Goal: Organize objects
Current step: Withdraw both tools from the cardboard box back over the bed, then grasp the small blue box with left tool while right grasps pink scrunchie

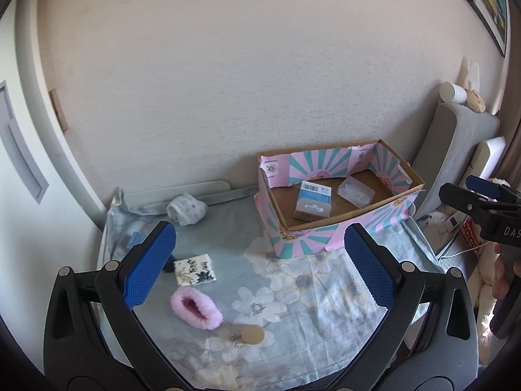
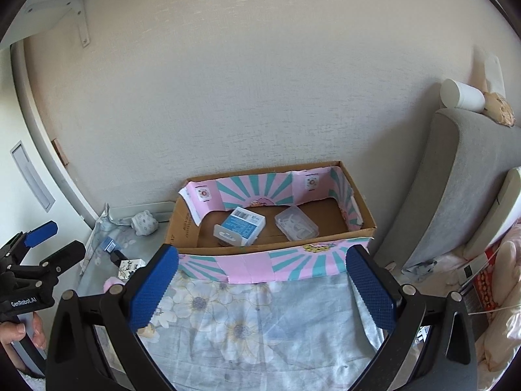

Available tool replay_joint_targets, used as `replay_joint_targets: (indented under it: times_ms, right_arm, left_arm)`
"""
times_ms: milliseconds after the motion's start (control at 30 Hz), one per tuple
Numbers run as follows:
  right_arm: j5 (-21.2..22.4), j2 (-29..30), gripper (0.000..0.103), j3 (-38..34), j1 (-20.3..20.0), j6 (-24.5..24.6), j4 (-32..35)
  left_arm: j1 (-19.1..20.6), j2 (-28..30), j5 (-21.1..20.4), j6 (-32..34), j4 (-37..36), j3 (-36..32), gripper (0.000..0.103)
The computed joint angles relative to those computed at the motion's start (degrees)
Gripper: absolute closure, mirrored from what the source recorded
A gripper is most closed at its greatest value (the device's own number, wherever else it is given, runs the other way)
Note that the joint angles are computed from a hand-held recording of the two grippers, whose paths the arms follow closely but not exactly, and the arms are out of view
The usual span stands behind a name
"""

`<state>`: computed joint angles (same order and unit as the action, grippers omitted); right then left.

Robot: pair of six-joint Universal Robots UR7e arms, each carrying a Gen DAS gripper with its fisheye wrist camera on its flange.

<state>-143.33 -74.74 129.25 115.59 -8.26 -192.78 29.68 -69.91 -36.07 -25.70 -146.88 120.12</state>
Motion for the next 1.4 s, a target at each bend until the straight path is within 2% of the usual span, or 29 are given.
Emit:
replay_joint_targets:
  times_ms: [267,567,900,1200,1400]
  right_arm:
    - [3.1,4.1,0.000,-2.2,1.2,-0.8,0.0]
    - [8.2,10.1,0.000,-5.3,2.5,-2.6,0.2]
    - [11.4,15.2,0.000,-8.5,3.9,-4.0,-0.2]
    - [12.7,17.5,0.000,-9.5,3.9,-3.8,0.3]
    - [14.0,19.0,0.000,-9.3,3.2,-4.1,1.4]
  left_arm:
    - [-0.1,-5.2,2.5,-3.4,4.0,2.1,0.000]
    - [-0.1,-12.6,6.9,-9.8,12.4,4.6,0.000]
    - [0.2,-19.2,10.0,-14.4,19.9,6.1,0.000]
    - [3.3,-20.0,7.8,-10.7,17.7,6.3,0.000]
    - [9.4,-17.0,3.5,-4.7,11.1,5.0,0.000]
